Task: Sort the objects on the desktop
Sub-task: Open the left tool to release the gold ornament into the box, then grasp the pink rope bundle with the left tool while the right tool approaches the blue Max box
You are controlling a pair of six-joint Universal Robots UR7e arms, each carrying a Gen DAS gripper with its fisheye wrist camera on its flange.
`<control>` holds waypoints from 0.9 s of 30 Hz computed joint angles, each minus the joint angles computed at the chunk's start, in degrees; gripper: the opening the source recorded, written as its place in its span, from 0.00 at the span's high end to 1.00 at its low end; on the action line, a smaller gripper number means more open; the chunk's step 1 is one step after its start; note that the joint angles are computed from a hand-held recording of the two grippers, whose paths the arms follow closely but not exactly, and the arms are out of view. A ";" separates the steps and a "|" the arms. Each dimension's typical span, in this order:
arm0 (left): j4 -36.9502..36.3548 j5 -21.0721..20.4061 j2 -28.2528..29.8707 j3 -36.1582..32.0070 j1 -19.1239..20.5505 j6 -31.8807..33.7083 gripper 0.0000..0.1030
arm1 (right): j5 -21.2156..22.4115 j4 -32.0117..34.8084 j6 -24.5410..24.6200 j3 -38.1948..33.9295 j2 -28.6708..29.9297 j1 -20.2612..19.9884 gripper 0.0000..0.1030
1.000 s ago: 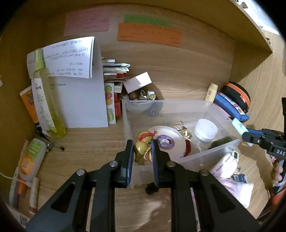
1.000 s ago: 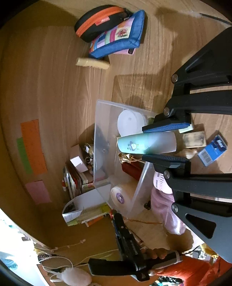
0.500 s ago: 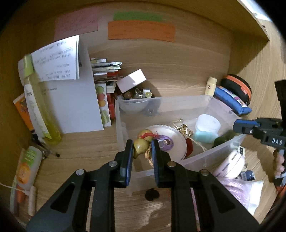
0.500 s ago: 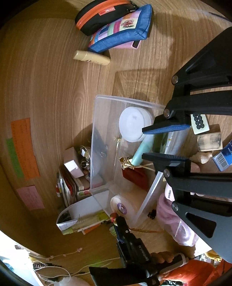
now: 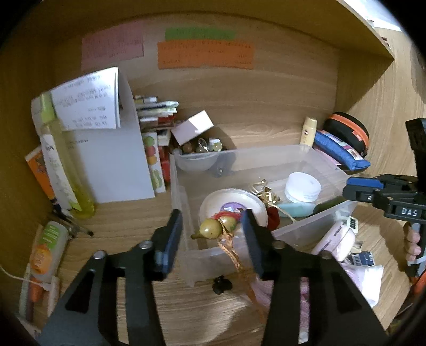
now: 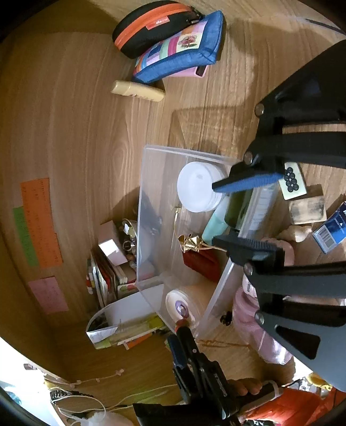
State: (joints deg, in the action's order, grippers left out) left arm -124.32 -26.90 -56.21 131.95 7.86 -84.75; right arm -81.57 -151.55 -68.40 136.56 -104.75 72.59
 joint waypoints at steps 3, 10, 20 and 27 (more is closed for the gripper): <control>2.29 -0.47 -0.13 -0.38 -0.21 -1.17 0.52 | 0.53 0.60 -0.62 0.44 -1.04 -0.44 0.66; 6.32 -1.92 -1.79 0.09 -2.49 -5.03 0.44 | 1.75 2.10 -1.82 1.46 -3.84 -1.95 0.55; 12.16 -4.04 -2.67 -0.04 -8.21 -10.41 0.10 | 4.95 5.45 -5.50 3.34 -10.38 -5.94 0.42; 8.70 -8.29 -0.56 0.16 -10.42 -7.60 0.08 | 6.44 10.27 -9.00 3.98 -15.19 -10.04 0.38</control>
